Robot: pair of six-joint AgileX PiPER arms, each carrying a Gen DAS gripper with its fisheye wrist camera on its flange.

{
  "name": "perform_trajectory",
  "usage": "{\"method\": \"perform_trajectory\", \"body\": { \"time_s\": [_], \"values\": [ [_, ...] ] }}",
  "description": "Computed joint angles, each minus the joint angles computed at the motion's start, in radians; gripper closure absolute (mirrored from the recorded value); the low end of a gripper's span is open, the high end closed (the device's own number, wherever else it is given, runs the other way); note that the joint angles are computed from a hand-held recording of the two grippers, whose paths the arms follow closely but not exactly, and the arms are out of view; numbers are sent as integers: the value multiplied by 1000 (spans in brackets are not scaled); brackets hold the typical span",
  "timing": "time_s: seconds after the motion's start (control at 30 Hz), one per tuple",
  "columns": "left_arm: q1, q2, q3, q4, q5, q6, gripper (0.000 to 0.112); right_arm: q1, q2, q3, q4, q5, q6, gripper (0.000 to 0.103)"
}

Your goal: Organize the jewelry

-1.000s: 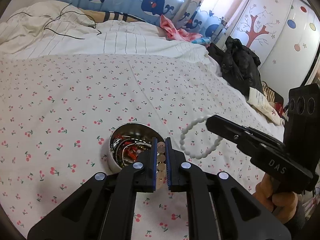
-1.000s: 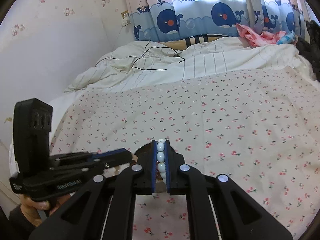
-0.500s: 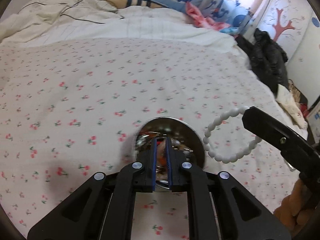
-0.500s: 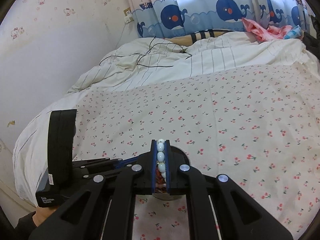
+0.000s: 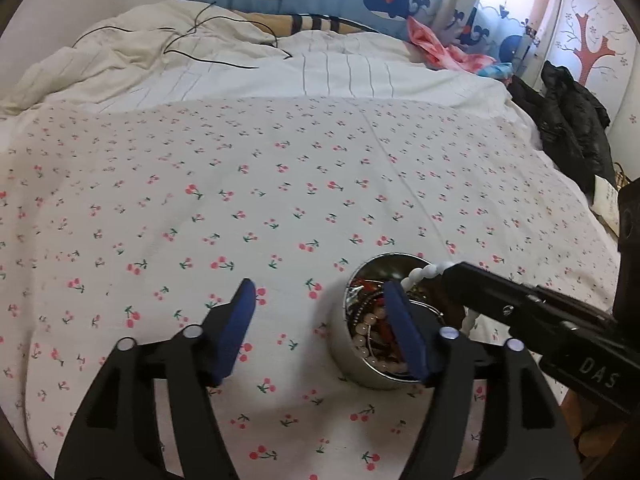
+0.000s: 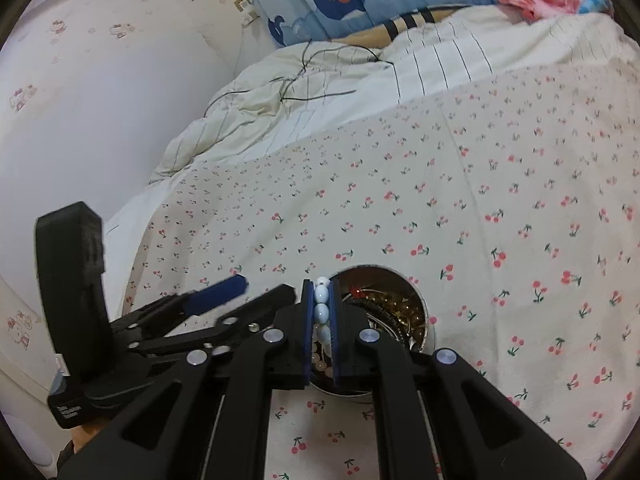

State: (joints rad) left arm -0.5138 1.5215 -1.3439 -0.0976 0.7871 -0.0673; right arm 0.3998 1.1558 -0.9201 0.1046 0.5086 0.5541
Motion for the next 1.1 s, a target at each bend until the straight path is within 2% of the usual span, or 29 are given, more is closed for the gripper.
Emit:
{"method": "perform_trajectory", "body": {
  "time_s": [0.1,0.13,0.27,0.4,0.43,0.57,0.67,0.7,0.77,0.8,0.83,0.87,1.1],
  "values": [
    [2,2,-1,26,3,-30,38,14,24,-6,-59,18,58,95],
    [0,2,1,44,1,-49,37,32,40,-17,-131,45,124,95],
    [0,8,2,53,-2,-61,36,70,77,-35,-280,102,250,95],
    [-7,13,1,78,3,-79,34,92,117,-48,-342,139,292,94],
    [-10,15,-2,84,5,-83,34,103,124,-51,-370,154,316,86],
    [-10,13,3,106,1,-104,33,112,141,-53,-383,152,317,78],
    [-2,8,6,96,-3,-105,30,143,135,-57,-437,156,368,63],
    [2,3,10,89,-9,-105,28,162,134,-64,-484,176,410,55],
    [12,-5,13,76,-17,-101,26,191,121,-73,-551,214,464,52],
    [14,-9,13,78,-18,-104,25,201,116,-78,-571,235,479,48],
    [14,-11,13,81,-18,-107,24,223,116,-90,-620,280,519,38],
    [16,-15,17,75,-18,-99,24,239,114,-94,-652,311,542,34],
    [40,-62,89,19,7,-15,23,240,23,-29,-631,380,519,27]
  ]
}}
